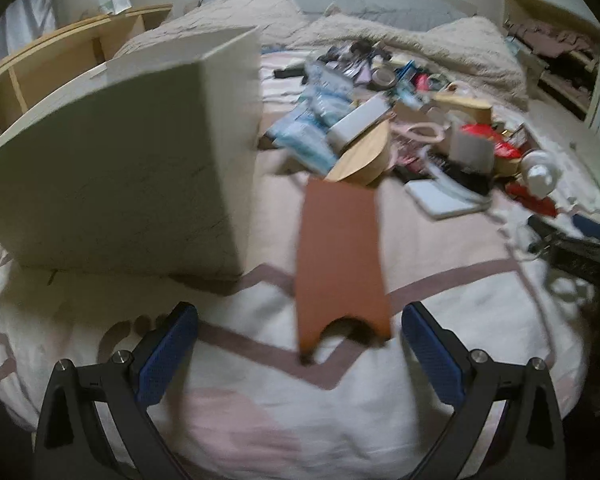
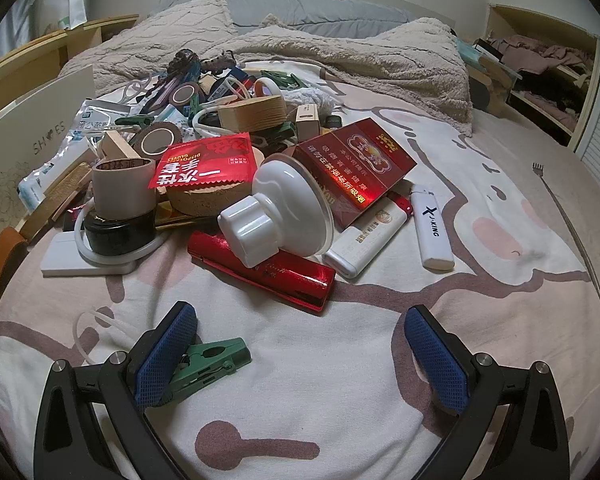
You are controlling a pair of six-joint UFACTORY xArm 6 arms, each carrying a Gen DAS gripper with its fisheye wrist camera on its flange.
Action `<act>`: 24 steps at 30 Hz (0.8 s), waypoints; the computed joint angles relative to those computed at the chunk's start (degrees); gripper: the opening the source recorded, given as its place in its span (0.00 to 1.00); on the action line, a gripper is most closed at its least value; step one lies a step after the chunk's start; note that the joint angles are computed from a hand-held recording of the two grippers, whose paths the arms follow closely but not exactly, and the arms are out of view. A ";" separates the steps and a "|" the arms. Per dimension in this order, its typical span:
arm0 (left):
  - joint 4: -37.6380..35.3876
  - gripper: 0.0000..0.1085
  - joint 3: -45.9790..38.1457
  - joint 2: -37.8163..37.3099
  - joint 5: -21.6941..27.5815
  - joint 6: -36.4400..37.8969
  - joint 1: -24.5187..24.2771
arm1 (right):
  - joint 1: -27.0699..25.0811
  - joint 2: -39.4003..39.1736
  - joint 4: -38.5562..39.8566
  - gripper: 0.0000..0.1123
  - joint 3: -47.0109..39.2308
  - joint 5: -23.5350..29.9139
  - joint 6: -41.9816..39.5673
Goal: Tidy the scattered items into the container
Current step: 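Close the left tool on the leather strip while the right tool grips the green clip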
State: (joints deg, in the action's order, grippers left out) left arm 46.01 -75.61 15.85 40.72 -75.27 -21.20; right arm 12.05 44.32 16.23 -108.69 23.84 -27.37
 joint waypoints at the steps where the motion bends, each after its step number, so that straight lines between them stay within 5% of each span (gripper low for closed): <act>1: 0.10 0.94 -0.35 0.23 -0.48 0.11 -0.04 | 0.00 0.00 0.00 0.92 0.00 0.00 0.00; 9: -1.45 0.94 -2.77 3.34 -8.12 0.39 1.65 | 0.01 0.24 0.79 0.92 -0.34 0.12 -0.39; 17: 3.54 0.73 -2.60 4.51 -10.19 -3.60 2.41 | 0.08 0.20 5.68 0.92 0.03 -0.58 -4.00; 24: 7.02 0.57 -1.29 4.01 -12.70 -5.22 2.64 | -1.14 -1.69 21.96 0.92 0.40 4.86 -16.92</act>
State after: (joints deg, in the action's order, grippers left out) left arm 53.02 -76.90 19.86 28.02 -80.49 -18.56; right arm 10.90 42.63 38.19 -108.29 28.70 -44.29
